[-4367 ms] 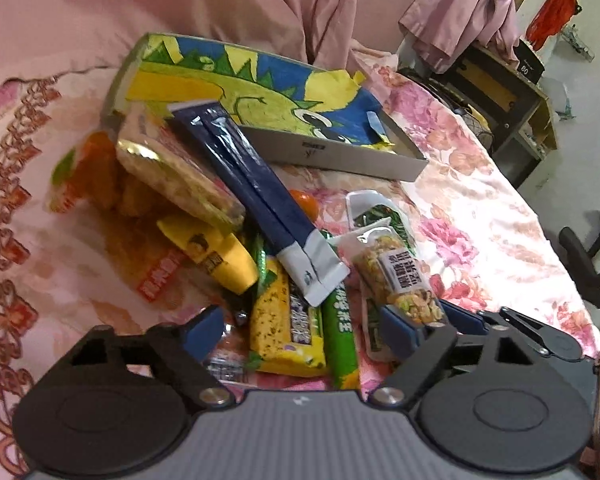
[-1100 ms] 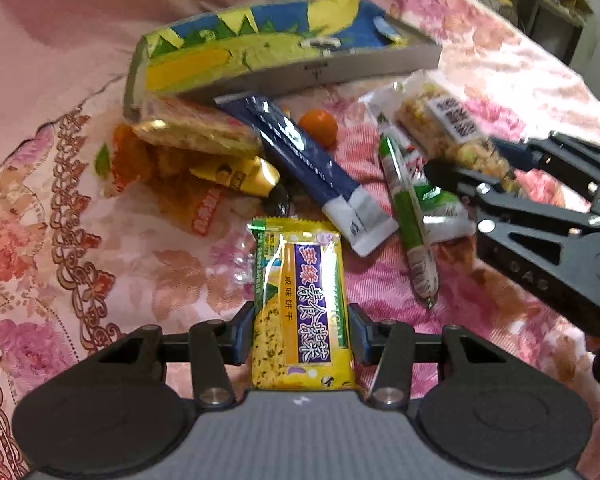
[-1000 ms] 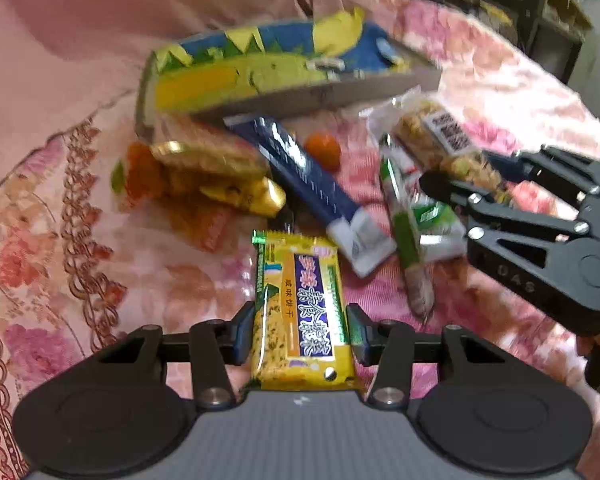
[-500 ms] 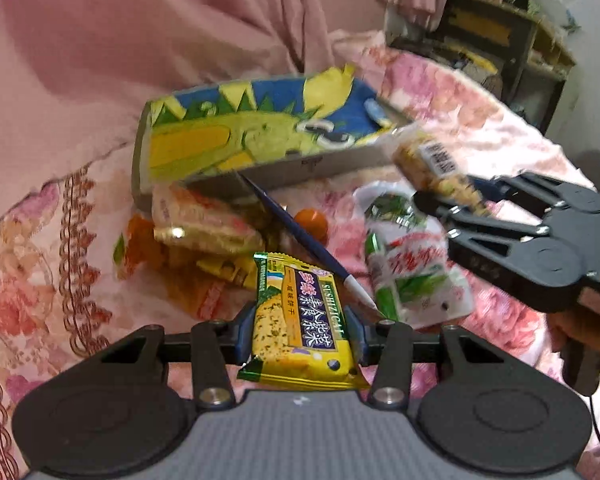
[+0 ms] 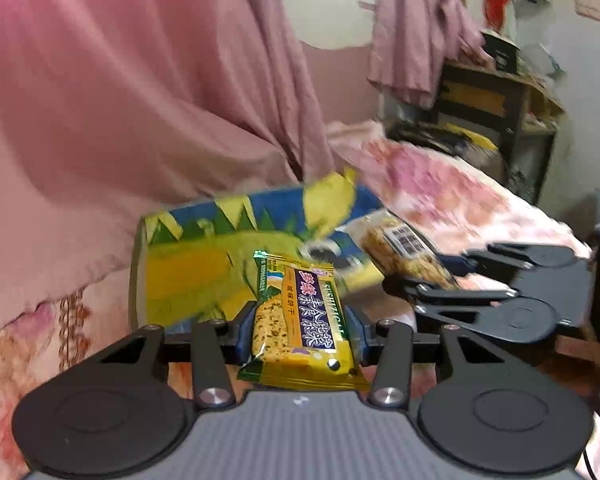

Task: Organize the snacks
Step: 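Carry both held packets over the painted tray and lower them inside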

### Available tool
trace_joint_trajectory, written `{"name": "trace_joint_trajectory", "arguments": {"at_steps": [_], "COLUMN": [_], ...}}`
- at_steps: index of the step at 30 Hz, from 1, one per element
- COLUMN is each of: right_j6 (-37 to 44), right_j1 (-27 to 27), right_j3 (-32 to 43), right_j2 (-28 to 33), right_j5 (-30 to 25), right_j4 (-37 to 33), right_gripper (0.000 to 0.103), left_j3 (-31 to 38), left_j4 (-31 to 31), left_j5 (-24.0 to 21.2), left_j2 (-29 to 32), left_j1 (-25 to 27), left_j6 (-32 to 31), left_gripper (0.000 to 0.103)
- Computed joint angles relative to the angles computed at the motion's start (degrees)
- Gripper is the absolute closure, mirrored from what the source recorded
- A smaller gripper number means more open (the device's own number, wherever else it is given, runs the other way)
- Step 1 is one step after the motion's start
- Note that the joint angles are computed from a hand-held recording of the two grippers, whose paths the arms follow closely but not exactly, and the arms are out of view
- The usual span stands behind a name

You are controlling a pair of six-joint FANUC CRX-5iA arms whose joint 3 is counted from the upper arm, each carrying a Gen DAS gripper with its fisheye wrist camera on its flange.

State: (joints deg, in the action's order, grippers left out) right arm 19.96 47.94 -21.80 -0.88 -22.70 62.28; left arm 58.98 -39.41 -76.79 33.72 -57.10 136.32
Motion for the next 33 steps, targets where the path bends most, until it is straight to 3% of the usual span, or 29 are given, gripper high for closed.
{"name": "trace_joint_trajectory", "arguments": {"at_steps": [4,7,13,22,27,31,33], "right_j6": [14.56,22.31,29.88,34.49,34.96,34.94,35.05], "right_j1": [-0.28,-1.23,-3.09,-4.34,-4.31,-4.18,-4.08], "right_j3": [10.83,18.66,30.09,39.66,40.84,40.89,40.29], "right_j2": [6.0,10.82,18.52,25.9,27.49,27.68,27.34], "right_j5": [-1.71,-3.98,-8.64,-16.25,-17.1,-16.77,-16.21], "right_j4": [-18.35,-27.55,-37.66,-43.61,-41.98,-41.06,-40.22], "right_gripper": [0.062,0.062,0.062,0.062,0.062,0.057,0.049], "left_j3": [0.1,1.69,7.25,14.22,18.17,21.94,23.86], "left_j4": [3.08,3.82,6.42,9.7,11.2,10.94,10.74], "left_j5": [3.93,4.4,2.44,-2.14,-5.37,-7.89,-9.32], "left_j2": [1.41,3.65,8.78,14.48,17.18,19.12,20.02], "left_j1": [5.37,8.19,11.76,13.78,14.25,14.09,13.99], "left_j6": [3.42,4.68,5.51,5.23,4.75,3.38,2.85], "left_gripper": [0.053,0.053,0.053,0.053,0.053,0.052,0.045]}}
